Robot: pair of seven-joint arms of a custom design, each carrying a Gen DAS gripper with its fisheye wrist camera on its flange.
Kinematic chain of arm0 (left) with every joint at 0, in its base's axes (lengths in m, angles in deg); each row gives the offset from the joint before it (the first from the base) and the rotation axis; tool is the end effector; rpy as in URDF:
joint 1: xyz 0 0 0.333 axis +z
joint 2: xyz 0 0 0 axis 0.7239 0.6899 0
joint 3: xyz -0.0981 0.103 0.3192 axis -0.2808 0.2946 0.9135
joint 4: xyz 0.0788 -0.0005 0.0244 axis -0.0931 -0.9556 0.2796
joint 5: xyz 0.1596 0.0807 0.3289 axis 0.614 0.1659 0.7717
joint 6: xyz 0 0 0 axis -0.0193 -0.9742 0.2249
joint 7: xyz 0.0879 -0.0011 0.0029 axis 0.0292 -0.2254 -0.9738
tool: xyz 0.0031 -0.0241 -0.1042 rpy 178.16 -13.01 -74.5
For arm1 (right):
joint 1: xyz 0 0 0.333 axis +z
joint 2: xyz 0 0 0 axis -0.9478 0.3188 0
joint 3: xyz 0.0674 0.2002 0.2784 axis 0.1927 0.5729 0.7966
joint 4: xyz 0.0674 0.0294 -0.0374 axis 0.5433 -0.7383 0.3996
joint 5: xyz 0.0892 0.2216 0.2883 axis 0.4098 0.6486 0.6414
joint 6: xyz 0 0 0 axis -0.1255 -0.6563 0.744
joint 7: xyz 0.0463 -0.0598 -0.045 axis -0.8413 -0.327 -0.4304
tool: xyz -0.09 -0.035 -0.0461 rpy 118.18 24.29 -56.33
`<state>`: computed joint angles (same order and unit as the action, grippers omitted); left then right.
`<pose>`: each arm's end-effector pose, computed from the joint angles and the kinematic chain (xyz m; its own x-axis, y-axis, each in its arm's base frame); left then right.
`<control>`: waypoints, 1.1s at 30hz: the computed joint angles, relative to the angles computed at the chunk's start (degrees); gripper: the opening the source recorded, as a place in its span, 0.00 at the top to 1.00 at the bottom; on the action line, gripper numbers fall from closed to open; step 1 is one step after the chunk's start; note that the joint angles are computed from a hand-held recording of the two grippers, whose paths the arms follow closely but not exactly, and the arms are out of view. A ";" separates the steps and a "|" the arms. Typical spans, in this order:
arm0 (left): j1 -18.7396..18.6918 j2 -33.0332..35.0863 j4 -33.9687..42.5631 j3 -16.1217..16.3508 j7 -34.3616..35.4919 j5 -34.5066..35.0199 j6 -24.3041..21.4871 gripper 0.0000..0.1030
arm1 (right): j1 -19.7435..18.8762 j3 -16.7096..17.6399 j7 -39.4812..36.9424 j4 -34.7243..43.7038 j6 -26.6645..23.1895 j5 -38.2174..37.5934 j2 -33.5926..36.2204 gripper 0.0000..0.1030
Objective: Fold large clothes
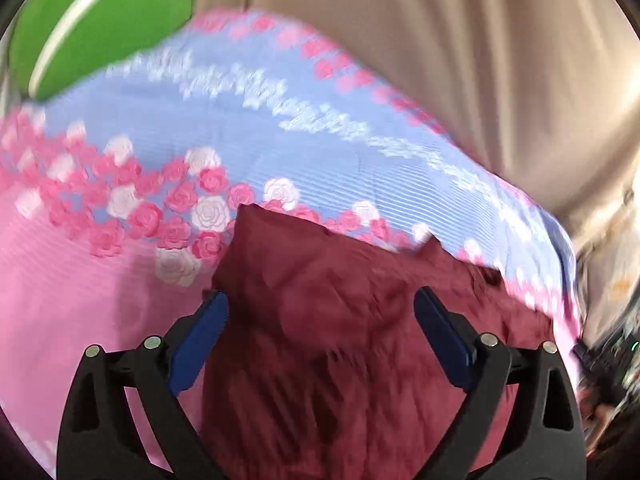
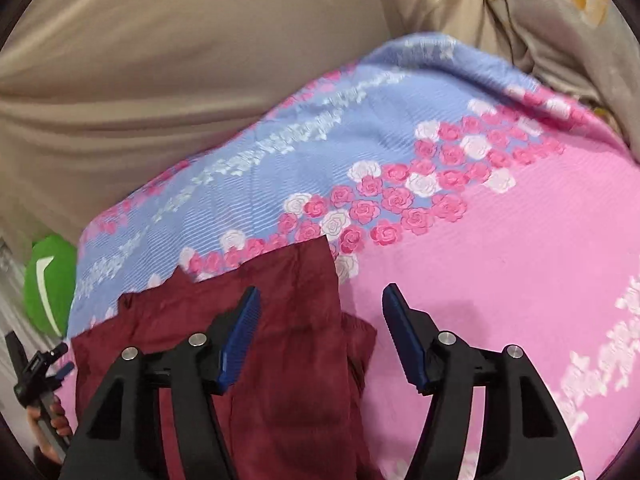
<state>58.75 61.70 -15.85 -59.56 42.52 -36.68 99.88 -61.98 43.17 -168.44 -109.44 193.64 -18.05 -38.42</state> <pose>0.7799 0.0188 0.4928 -0.2326 -0.8817 0.4105 -0.7943 -0.0714 -0.6033 0.5252 0.1459 0.4917 -0.5223 -0.7553 -0.3959 -0.4322 0.6347 -0.6406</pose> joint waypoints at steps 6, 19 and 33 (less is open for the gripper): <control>-4.32 8.60 12.88 3.23 -9.15 8.86 -6.63 0.66 | 0.57 -1.58 -17.23 6.75 2.38 17.24 9.13 0.59; -5.34 10.62 13.99 4.45 -11.60 14.26 -2.95 0.94 | 1.96 -2.14 -19.94 12.40 -2.15 15.44 14.43 0.97; 4.16 -10.55 -16.04 -10.64 9.19 2.16 15.68 0.51 | 10.76 -0.57 -16.92 20.30 -4.94 0.11 12.70 0.81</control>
<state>62.91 51.15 -31.88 -70.19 51.71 -34.52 115.56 -51.22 42.60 -185.36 -89.13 188.70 -17.94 -25.72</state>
